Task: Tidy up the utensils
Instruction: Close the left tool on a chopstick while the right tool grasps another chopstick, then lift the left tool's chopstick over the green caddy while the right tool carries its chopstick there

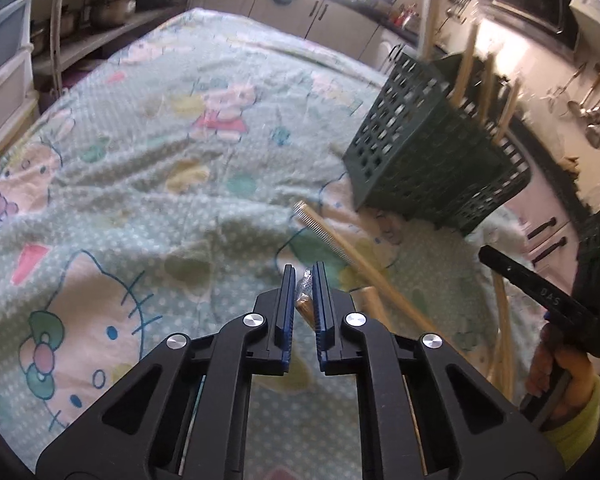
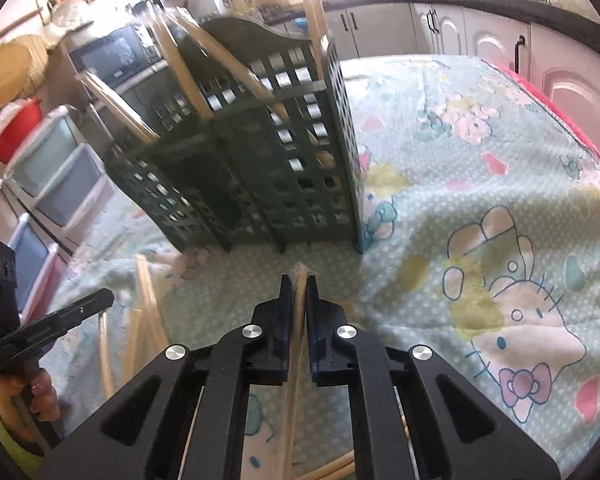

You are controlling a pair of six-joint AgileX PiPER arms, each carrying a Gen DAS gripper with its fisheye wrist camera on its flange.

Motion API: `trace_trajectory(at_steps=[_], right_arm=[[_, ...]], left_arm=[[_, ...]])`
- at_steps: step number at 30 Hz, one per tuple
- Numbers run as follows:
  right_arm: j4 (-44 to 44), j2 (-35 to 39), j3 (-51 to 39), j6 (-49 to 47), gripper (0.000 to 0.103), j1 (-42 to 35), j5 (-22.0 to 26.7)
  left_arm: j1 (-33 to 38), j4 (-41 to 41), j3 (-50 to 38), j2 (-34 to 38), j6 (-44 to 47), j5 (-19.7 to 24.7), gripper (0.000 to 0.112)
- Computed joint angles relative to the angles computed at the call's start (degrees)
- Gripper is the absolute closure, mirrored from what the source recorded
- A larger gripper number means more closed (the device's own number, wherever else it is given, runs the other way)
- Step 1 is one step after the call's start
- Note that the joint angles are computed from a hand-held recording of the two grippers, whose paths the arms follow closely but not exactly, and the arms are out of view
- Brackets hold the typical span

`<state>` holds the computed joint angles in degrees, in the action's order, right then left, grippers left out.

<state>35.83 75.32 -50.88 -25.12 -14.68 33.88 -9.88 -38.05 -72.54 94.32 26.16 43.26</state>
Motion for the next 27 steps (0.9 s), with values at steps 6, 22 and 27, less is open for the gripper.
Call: trace_trajectory(at_steps=[6,22,27], right_arm=[[5.8,-4.3,-0.9,-5.2,0.097,-0.7,1.3],[7.4,-15.1,-3.9,-5.7,0.097,0.0,0.9],[9.8,-17.6,-3.1,-7.9,0.097,-2.0,0.0]], left_arm=[[1.7,-4.6,-1.3,-3.4,2.7,2.1,0.109],[-2.4,-6.9,-9.7,-7.6,3.4,4.1,0.11],[-4.3,-6.4,-12.7,-7.6,2.6,4.4,0.11]])
